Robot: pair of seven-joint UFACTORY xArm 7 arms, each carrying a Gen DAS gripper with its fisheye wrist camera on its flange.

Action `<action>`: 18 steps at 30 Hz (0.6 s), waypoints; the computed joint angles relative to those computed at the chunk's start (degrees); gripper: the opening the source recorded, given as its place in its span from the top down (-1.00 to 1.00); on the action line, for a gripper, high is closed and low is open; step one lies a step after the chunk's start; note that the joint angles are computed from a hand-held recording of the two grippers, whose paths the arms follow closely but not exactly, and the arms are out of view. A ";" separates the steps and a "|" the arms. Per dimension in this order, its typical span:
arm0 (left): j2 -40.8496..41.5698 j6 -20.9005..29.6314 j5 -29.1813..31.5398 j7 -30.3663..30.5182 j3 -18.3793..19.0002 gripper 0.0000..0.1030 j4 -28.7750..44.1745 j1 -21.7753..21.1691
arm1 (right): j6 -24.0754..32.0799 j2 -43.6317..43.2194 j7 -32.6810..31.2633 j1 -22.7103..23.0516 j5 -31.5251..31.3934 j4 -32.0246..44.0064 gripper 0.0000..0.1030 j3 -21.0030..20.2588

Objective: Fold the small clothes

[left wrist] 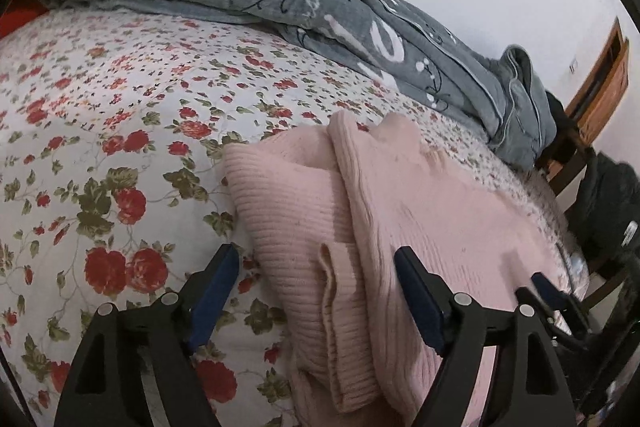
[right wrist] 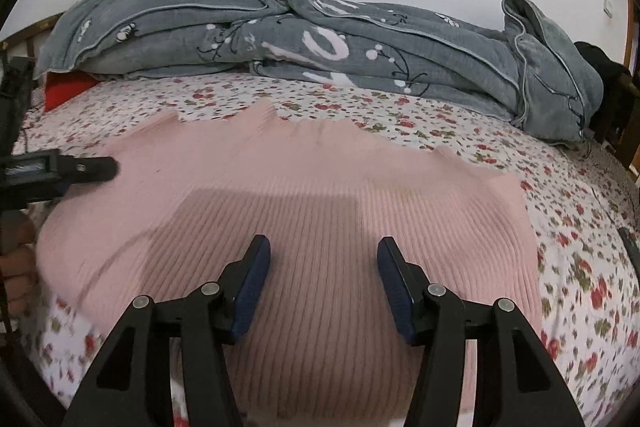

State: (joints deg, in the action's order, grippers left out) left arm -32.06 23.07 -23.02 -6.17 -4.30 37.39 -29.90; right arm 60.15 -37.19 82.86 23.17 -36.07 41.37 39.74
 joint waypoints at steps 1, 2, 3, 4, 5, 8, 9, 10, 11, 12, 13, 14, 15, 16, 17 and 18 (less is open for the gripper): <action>-0.37 0.06 -0.21 0.26 0.25 -0.52 -0.25 -0.27 | 0.33 -0.54 0.18 0.58 0.34 -0.31 -0.04 0.29; -0.79 0.29 -0.72 0.63 0.73 -0.52 -0.48 -0.77 | 0.45 -0.88 0.08 0.95 0.51 -0.53 -0.04 0.35; -0.98 0.45 -1.22 0.87 1.08 -0.52 -0.54 -1.14 | 0.77 -1.14 -0.13 1.45 0.89 -0.59 -0.04 0.58; -1.09 0.63 -1.80 0.96 1.37 -0.52 -0.52 -1.45 | 1.01 -1.54 -0.86 2.32 1.50 -0.76 -0.04 0.50; -0.95 1.15 -1.77 0.81 1.25 -0.52 -0.23 -1.26 | 0.92 -2.12 -1.90 3.28 2.07 -1.16 -0.04 0.06; 0.38 3.48 -2.06 -0.66 0.81 -0.47 1.79 -0.40 | 1.13 -6.74 -5.42 7.04 4.32 -3.22 -0.04 -1.28; 0.84 4.03 -3.19 -1.49 1.03 -0.40 2.41 -0.50 | 0.99 -8.53 -6.13 7.65 4.91 -4.00 -0.04 -1.45; 1.07 4.34 -4.12 -1.59 1.26 -0.10 2.72 -0.75 | 1.48 -11.21 -7.04 8.65 5.75 -5.02 -0.04 -1.74; 1.52 5.08 -5.48 -1.83 1.71 0.21 3.28 -1.16 | 2.01 -13.31 -7.78 8.95 6.59 -5.71 -0.04 -1.86; 1.87 5.63 -6.56 -2.83 1.65 0.29 3.72 -1.00 | 2.78 -15.77 -8.37 9.32 7.66 -6.51 -0.04 -2.12; 2.18 5.91 -7.35 -3.51 1.47 0.45 4.08 -0.85 | 3.62 -19.10 -8.72 10.09 9.13 -7.80 -0.04 -2.85; 2.47 6.61 -7.73 -3.95 1.27 0.53 4.72 -0.71 | 3.81 -21.19 -9.22 10.27 10.25 -8.60 -0.04 -3.26; 2.54 8.01 -6.10 -5.58 -0.02 0.54 5.80 0.68 | 4.11 -24.06 -9.58 10.84 11.56 -9.84 -0.04 -4.05; 2.51 9.07 -4.59 -6.80 -1.09 0.56 6.65 1.72 | 4.78 -27.29 -9.85 11.48 12.88 -11.12 -0.04 -4.80; 2.56 10.62 -2.56 -8.63 -2.41 0.56 8.10 2.97 | 5.52 -30.13 -10.20 11.86 13.98 -12.06 -0.04 -5.18; 2.74 12.18 -0.63 -10.59 -3.63 0.56 9.74 4.07 | 6.13 -32.60 -10.50 12.09 15.02 -12.81 -0.04 -5.37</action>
